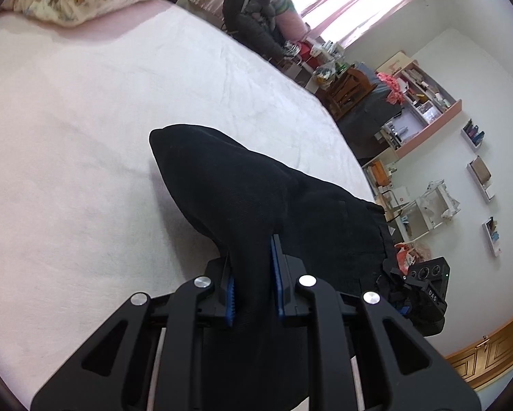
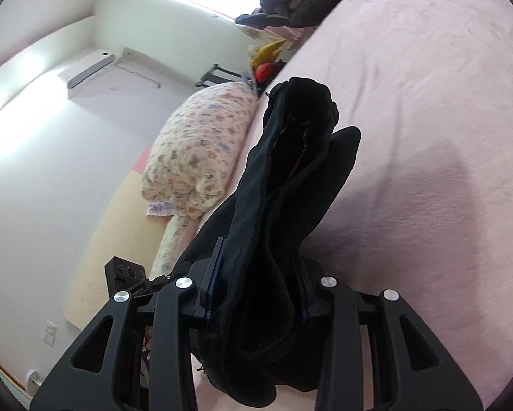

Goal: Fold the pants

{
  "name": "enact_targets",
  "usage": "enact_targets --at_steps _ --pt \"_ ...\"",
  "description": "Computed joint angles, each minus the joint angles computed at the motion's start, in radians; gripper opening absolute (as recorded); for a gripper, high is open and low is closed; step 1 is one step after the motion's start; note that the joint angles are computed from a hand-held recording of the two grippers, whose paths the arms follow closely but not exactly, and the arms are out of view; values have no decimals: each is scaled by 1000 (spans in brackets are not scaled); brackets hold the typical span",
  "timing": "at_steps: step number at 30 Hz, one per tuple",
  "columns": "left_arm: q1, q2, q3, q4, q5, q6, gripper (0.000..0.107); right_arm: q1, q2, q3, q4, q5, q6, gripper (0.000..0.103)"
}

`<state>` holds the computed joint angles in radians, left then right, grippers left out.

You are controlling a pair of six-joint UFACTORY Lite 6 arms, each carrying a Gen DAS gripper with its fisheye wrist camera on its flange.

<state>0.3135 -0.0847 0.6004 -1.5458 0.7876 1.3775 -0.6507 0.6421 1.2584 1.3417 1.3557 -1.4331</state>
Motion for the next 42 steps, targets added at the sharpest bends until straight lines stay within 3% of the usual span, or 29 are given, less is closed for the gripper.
enact_targets --at_steps 3,7,9,11,13,15,19,23,25,28,33,36,38,42 --pt "-16 55 -5 -65 -37 81 16 -3 47 29 -12 -40 -2 35" --pt "21 120 -11 -124 3 172 18 -3 80 39 -16 -102 23 35" --pt "-1 116 -27 -161 -46 209 23 5 77 27 -23 -153 32 38" --pt "-19 103 -34 -190 -98 206 41 3 69 19 -41 -180 46 47" --pt "-1 57 -74 -244 -136 224 76 1 39 1 -65 -220 68 53" --pt "44 -36 -117 -249 -183 223 86 -14 -19 -39 -72 -265 69 62" --pt "75 -334 -208 -117 -304 136 99 -59 -228 -193 24 -348 -38 63" --pt "-56 -697 -314 61 -384 -46 101 -42 -497 -404 162 -379 -323 63" --pt "-232 -749 -311 82 -450 -104 101 30 -615 -489 160 -411 -413 63" --pt "-417 -597 -265 -148 -546 60 101 145 -689 -555 165 -497 -459 63" --pt "-448 -255 -151 -638 -588 465 101 230 -636 -547 187 -652 -462 63" --pt "-408 -52 -93 -607 -569 427 101 242 -560 -513 152 -715 -417 61" --pt "-324 51 -105 -607 -439 419 101 258 -551 -524 161 -760 -431 61" --pt "-363 10 -129 -724 -473 557 101 289 -567 -557 235 -813 -525 61"
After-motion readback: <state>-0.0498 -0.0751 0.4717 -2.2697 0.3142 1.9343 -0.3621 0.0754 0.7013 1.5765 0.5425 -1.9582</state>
